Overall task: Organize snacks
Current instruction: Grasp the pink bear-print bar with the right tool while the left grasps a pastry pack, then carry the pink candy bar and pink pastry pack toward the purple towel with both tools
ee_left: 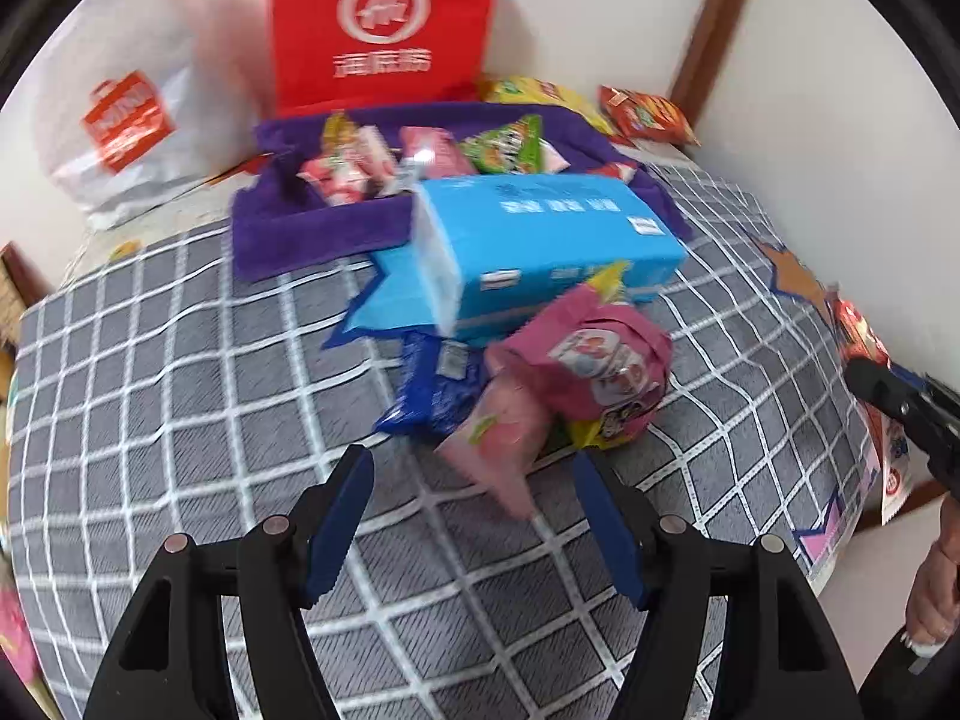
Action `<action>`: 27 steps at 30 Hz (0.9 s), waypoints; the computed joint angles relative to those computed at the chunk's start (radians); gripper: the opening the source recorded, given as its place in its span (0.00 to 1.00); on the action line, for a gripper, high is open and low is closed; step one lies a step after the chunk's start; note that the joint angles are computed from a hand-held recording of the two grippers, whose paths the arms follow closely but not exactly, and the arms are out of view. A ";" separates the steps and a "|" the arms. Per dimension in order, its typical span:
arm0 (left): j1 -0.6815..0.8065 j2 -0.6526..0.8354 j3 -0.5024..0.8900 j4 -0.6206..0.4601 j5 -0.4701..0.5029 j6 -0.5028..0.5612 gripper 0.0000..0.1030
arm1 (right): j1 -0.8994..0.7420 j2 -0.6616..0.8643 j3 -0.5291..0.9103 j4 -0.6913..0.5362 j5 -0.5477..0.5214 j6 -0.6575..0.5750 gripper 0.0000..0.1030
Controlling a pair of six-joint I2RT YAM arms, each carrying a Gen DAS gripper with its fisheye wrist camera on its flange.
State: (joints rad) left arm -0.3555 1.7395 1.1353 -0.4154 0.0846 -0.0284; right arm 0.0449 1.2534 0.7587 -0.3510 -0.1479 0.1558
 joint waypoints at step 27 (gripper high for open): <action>-0.045 0.112 0.086 -0.028 -0.015 0.034 0.23 | -0.044 0.319 -0.033 0.179 -0.040 -0.017 0.20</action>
State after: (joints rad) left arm -0.4004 1.8517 1.2209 -0.4431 0.0697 0.0054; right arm 0.0004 1.5722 0.7253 -0.1716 -0.1881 0.1385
